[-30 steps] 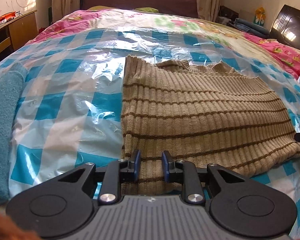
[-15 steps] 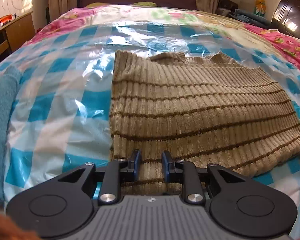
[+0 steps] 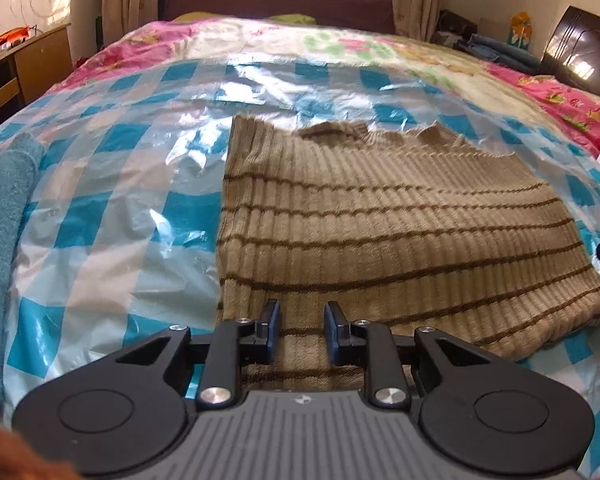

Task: Fold small clothes

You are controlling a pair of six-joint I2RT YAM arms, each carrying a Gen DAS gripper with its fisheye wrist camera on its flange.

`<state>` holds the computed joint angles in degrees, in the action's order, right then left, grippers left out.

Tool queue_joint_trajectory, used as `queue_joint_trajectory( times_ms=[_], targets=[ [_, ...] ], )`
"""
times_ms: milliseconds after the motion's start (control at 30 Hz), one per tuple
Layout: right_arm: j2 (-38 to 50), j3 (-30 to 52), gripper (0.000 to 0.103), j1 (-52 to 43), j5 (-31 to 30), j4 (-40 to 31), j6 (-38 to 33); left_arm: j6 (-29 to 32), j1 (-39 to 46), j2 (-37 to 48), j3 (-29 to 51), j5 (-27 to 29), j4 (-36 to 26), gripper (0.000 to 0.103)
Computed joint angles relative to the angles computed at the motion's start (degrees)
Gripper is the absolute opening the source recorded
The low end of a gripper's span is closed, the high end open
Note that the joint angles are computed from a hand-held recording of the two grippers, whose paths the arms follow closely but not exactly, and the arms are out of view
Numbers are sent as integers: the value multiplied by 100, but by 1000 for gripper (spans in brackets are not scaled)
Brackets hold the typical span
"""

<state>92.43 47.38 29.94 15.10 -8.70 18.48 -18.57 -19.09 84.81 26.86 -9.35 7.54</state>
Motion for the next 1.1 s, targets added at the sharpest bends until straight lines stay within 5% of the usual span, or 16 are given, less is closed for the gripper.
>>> queue_joint_trajectory(
  times_ms=[767, 1100],
  targets=[
    [656, 816, 20, 397, 342, -353, -138, -171, 136, 41, 9, 264, 99, 29],
    [1530, 1853, 20, 474, 60, -291, -275, -148, 364, -30, 170, 478, 360, 29]
  ],
)
